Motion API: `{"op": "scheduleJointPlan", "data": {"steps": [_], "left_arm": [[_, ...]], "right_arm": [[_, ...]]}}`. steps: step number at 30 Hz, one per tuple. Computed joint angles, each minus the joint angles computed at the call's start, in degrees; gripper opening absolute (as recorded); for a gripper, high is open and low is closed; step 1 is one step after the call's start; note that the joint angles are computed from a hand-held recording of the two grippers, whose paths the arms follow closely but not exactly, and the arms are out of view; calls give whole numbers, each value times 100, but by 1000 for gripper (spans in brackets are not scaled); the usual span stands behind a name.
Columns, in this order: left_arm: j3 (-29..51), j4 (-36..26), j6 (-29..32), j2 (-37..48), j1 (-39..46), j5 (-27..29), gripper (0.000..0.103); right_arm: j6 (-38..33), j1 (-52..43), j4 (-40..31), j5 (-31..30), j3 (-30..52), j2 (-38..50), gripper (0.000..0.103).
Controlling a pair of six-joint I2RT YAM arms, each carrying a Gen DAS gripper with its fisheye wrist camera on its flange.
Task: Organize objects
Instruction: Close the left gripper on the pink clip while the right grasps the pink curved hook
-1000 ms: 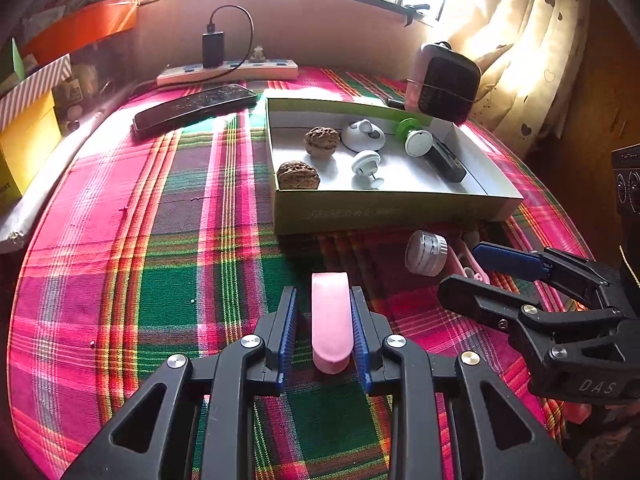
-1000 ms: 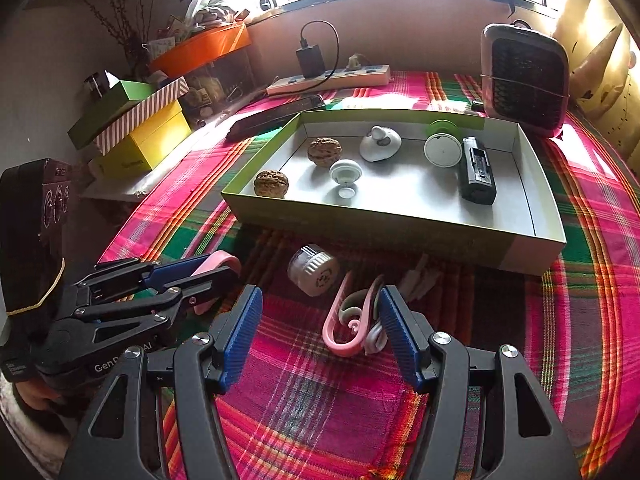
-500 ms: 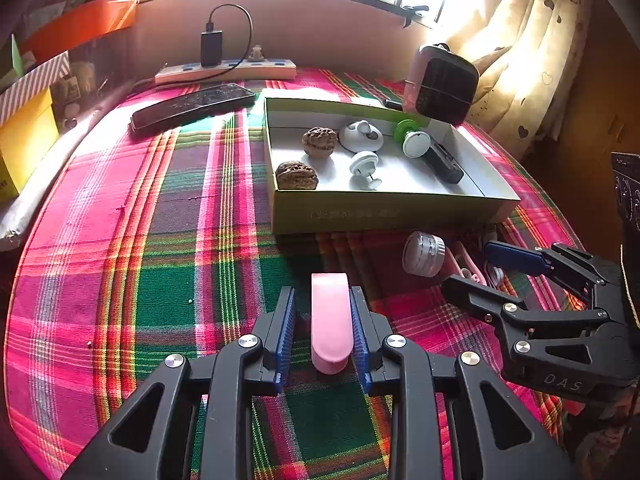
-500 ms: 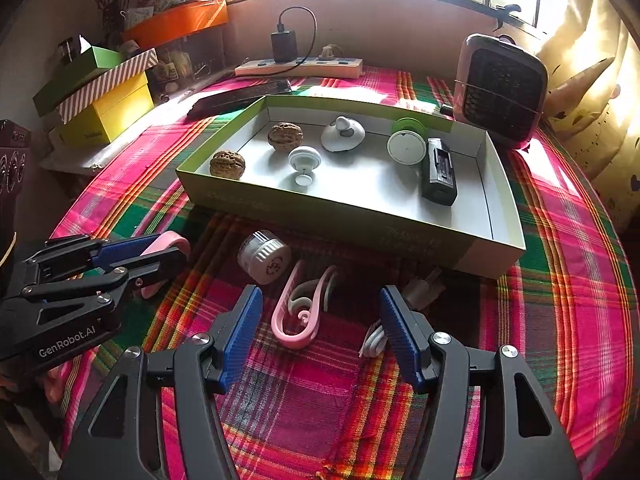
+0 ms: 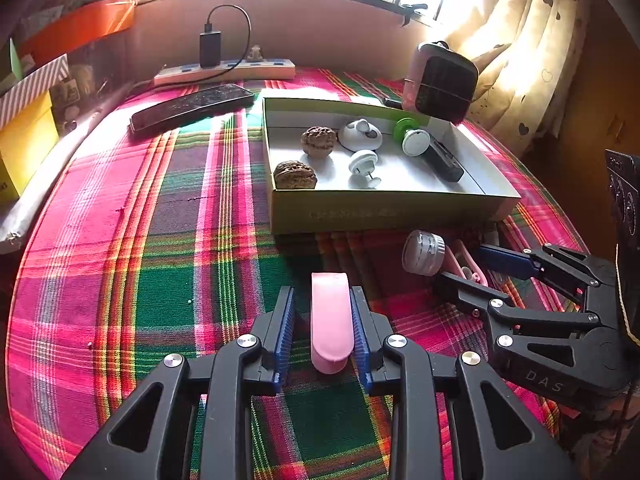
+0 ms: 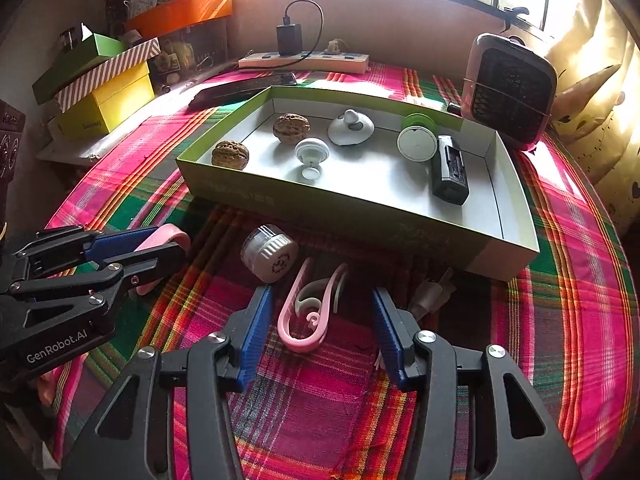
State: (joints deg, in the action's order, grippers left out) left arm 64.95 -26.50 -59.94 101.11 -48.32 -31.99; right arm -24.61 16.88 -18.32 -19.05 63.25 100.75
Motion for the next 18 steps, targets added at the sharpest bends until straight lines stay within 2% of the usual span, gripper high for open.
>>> {"op": "scheduleJointPlan", "data": {"steps": [3, 5, 9, 18], "left_arm": [[-2, 10, 1, 0, 3, 4, 25], [5, -4, 3, 5, 2, -2, 25], [37, -38, 4, 28, -7, -14, 25], [38, -69, -22, 26, -10, -31, 21]], "right_arm": [[-14, 0, 5, -18, -22, -27, 39], [-12, -1, 12, -18, -28, -29, 38], [-28, -7, 1, -61, -20, -27, 25], [-19, -30, -34, -120, 15, 0, 24]]}}
